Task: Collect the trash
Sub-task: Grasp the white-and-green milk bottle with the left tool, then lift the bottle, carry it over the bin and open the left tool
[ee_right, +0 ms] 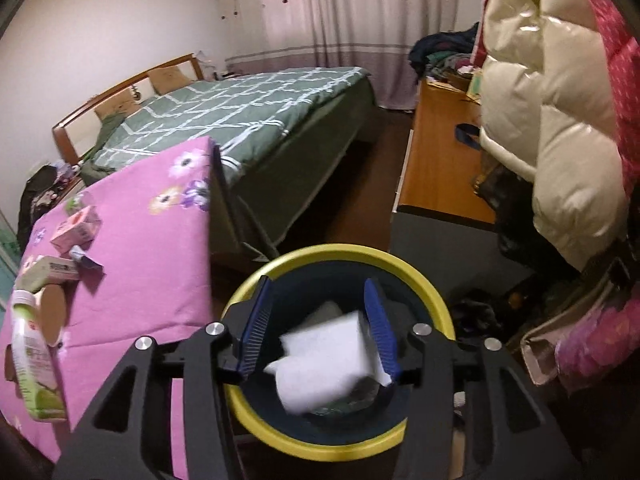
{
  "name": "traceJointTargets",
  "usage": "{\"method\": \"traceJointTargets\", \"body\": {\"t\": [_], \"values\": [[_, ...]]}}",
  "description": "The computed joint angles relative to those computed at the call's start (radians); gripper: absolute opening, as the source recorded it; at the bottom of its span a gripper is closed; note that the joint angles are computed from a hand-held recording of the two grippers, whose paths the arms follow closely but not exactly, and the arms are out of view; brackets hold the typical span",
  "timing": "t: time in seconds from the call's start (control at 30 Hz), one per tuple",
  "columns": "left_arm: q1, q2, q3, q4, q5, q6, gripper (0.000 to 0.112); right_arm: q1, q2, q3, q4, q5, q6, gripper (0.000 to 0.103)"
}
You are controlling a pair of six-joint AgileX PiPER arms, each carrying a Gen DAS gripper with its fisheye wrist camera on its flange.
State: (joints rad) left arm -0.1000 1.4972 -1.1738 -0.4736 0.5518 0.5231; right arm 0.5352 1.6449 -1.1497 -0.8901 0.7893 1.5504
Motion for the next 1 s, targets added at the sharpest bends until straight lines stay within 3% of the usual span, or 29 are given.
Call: {"method": "traceJointTargets", "body": {"t": [0.17, 0.43, 0.57, 0.83, 0.97, 1.0], "values": [[-0.056, 0.018, 0.061, 0.080, -0.096, -0.091, 0.098, 0.010, -0.043, 0.090, -0.055, -0.057, 0.123, 0.046], [-0.126, 0.066, 0.111, 0.253, -0.170, -0.283, 0.098, 0.033, -0.076, 0.158, -0.116, -0.103, 0.238, 0.046], [-0.148, 0.087, 0.124, 0.340, -0.194, -0.387, 0.093, 0.039, -0.097, 0.182, -0.146, -0.101, 0.277, 0.046], [-0.146, 0.103, 0.152, 0.335, -0.218, -0.396, 0.082, 0.050, -0.108, 0.211, -0.179, -0.114, 0.333, 0.046], [-0.135, 0.119, 0.153, 0.240, -0.219, -0.289, 0.061, 0.054, -0.098, 0.213, -0.184, -0.123, 0.344, 0.046], [-0.130, 0.118, 0.155, 0.221, -0.220, -0.266, 0.061, 0.055, -0.097, 0.214, -0.186, -0.124, 0.346, 0.046]]}}
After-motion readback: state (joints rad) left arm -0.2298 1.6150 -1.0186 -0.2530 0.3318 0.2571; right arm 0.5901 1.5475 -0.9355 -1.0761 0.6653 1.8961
